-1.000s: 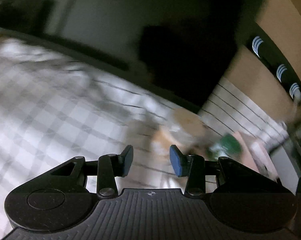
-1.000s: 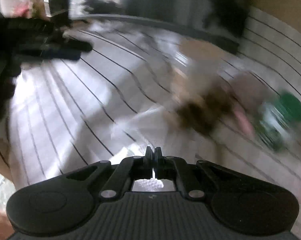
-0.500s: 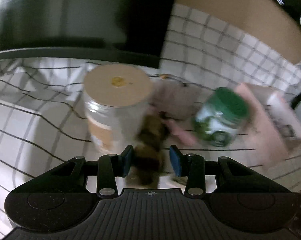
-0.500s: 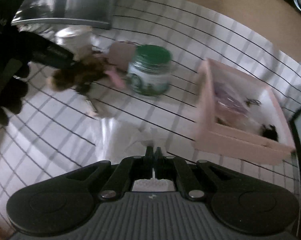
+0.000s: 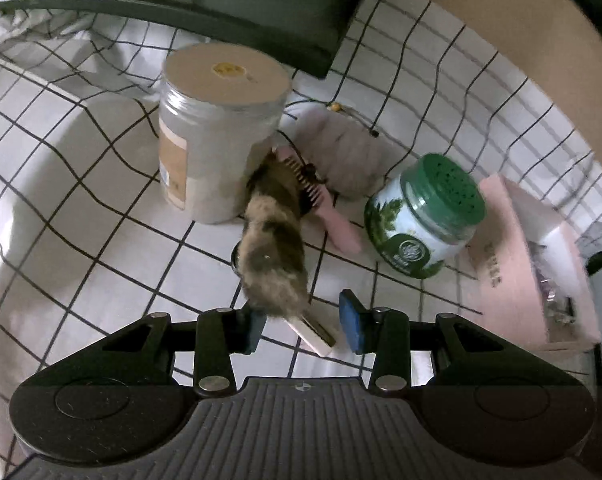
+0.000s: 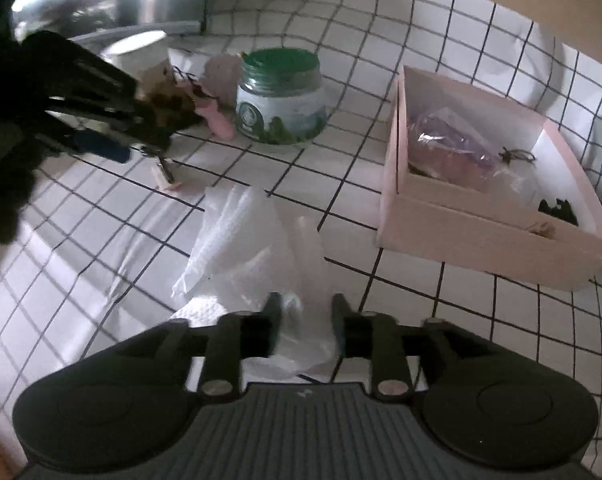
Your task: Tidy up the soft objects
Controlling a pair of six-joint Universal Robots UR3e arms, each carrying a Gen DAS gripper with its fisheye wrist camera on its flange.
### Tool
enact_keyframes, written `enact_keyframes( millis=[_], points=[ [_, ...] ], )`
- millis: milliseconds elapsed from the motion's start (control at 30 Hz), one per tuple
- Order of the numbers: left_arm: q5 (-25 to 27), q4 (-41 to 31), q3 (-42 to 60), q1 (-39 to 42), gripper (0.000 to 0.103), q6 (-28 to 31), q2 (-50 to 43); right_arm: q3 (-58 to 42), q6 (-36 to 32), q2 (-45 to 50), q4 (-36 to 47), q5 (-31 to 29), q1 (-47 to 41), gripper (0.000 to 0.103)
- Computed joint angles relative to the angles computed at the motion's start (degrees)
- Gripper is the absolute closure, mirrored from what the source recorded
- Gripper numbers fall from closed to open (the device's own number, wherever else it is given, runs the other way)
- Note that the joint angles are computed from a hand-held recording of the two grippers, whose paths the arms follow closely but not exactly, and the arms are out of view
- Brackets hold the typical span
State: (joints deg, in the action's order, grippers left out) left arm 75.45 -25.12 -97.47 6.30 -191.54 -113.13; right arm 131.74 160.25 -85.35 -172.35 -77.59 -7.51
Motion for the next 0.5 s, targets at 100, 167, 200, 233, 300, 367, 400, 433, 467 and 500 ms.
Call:
enact_keyframes(
  millis=[100,167,200,233,300,367,400,433,467,500],
  points=[
    [8.0,1.5,2.3,-4.4,0.060,-1.7,-3.3,4.1,-4.7,-5.0,0.6,5.2,-5.4,0.064],
    [11.8,3.4,2.0,-6.4,0.060,-2.3,-4.0,7.1,-8.0,-8.5,1.0,9.3,-9.6,0.060],
    [13.4,4.0,2.1,-7.3,0.060,-2.7,-4.3,8.1,-9.7,-9.9,1.5,11.2,-11.5,0.057],
    [15.0,4.3,2.3,-8.2,0.059,-3.1,-4.7,9.2,-11.6,-11.0,1.7,13.2,-13.6,0.055],
    [17.2,3.0,3.7,-9.7,0.059,-3.6,-5.3,10.6,-15.1,-12.6,2.9,16.8,-17.0,0.055],
    [18.3,0.0,6.0,-10.9,0.059,-4.2,-5.7,11.1,-18.1,-13.3,4.5,19.8,-19.6,0.055],
    [17.7,-0.9,6.6,-11.0,0.059,-3.8,-5.7,11.4,-19.3,-13.6,5.1,21.9,-20.9,0.055],
    [16.0,-0.4,6.2,-10.9,0.059,-2.5,-5.5,11.8,-20.6,-13.8,5.9,24.3,-22.3,0.055],
    [14.1,0.8,5.4,-10.6,0.059,-0.5,-5.4,11.8,-21.5,-13.8,6.6,26.4,-23.3,0.054],
    [13.6,2.3,4.7,-10.6,0.059,0.4,-5.6,11.9,-22.2,-13.8,7.0,28.2,-24.1,0.052]
  ],
)
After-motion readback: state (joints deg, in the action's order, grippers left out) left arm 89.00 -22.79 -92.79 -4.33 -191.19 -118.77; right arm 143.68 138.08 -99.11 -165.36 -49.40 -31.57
